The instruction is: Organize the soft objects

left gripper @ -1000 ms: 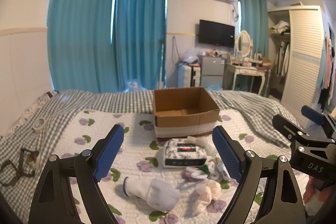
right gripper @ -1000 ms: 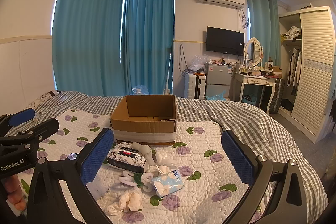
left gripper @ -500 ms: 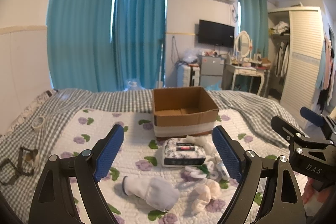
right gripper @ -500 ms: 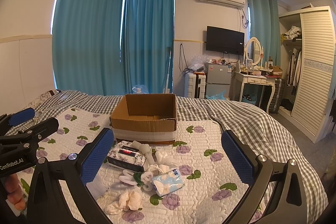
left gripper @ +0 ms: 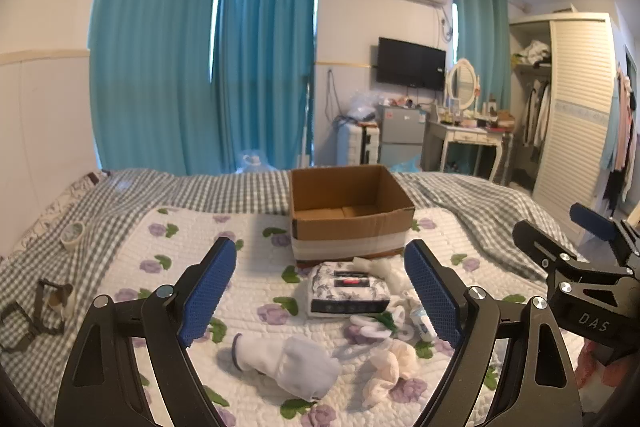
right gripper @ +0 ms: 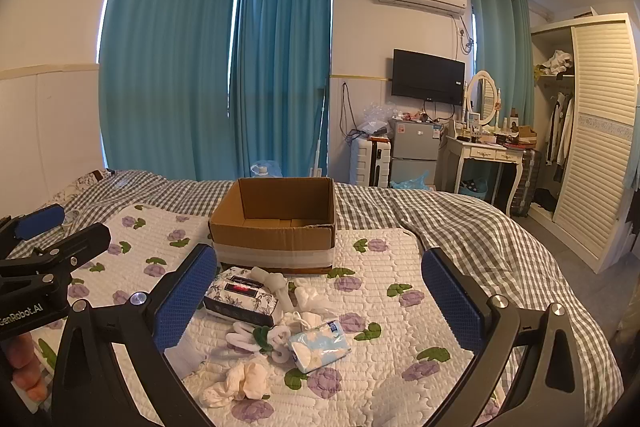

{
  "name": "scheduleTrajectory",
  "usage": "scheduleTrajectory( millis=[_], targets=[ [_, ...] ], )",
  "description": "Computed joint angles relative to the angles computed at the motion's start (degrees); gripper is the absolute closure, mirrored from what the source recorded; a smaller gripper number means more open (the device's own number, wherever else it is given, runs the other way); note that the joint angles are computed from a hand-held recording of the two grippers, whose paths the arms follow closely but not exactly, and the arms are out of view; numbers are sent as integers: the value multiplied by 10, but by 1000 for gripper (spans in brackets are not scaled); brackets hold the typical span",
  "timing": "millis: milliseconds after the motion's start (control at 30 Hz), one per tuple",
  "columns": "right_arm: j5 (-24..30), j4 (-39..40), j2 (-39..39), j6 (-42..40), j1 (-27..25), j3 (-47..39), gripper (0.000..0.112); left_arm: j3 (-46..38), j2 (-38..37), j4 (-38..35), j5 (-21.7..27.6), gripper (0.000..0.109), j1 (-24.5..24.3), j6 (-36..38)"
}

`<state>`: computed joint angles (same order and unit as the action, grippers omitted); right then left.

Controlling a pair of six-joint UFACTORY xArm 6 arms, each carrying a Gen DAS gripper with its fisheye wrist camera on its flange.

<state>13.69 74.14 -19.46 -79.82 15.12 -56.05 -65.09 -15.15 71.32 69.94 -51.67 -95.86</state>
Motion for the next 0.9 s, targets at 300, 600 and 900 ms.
scheduleTrajectory(
  millis=[300,600,900],
  targets=[
    [2,-20,-13,8,1,11,9,7,-9,16,-3,21,-9,-2],
    [42,-213,24,134,21,60,9,82,-27,-95,-41,21,43,34],
    [67,-362,151,249,53,43,24,134,3,-205,-150,21,110,48]
  ],
)
